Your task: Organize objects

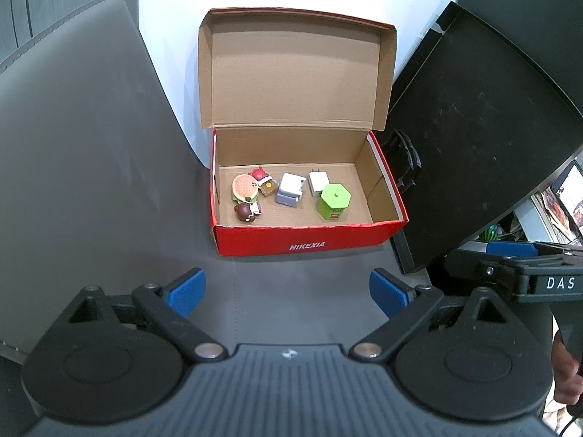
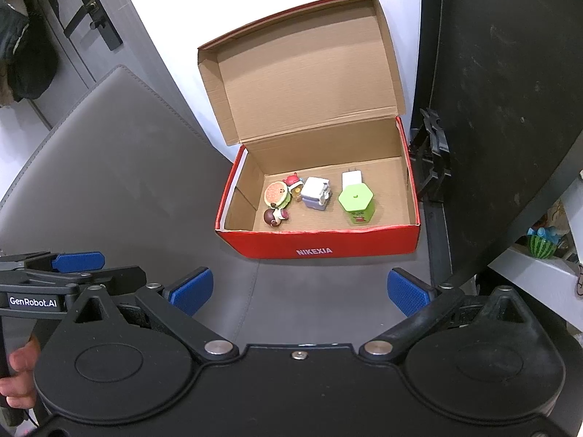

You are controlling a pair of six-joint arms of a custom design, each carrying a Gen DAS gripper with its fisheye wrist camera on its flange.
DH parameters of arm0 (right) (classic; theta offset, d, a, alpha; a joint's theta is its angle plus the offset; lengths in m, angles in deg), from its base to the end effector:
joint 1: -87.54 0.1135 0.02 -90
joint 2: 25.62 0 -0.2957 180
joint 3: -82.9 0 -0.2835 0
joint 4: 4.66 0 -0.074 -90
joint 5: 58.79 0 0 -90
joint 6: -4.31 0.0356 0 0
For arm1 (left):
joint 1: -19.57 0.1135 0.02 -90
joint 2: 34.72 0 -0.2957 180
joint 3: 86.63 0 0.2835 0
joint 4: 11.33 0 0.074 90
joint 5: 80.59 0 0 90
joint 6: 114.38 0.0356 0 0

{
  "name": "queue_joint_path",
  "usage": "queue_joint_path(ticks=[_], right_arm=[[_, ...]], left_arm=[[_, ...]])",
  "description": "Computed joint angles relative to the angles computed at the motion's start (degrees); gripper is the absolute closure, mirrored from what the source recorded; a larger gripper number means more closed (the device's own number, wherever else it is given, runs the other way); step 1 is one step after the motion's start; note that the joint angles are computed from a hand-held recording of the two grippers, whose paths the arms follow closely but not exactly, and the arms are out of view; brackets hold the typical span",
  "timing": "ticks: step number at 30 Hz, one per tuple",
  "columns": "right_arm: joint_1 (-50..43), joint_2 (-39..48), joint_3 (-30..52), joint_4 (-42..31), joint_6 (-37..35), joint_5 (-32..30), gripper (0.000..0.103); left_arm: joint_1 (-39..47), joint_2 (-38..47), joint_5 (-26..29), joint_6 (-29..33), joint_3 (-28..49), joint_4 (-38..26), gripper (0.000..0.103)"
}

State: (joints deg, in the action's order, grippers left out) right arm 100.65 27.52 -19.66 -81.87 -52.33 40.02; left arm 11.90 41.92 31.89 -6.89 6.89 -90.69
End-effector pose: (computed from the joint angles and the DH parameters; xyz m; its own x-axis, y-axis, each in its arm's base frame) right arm 0.1637 0.0325 0.3797 -0.7227 0.3896 -0.5709 0.3151 0.9209 0.2296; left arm 0.2681 -0.0498 0.3887 -0.7486 0.3810 -0.5426 0.5488 0.8153 -0.1846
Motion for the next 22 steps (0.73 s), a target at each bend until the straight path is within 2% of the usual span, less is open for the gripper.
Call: queue_joint_path(ticks=[22], right_arm=[[1.39, -1.26, -0.27, -1.02, 1.3, 1.13, 0.0]], left_arm=[[0.27, -1.54, -0.03, 0.15, -0.92, -0.78, 0.007]])
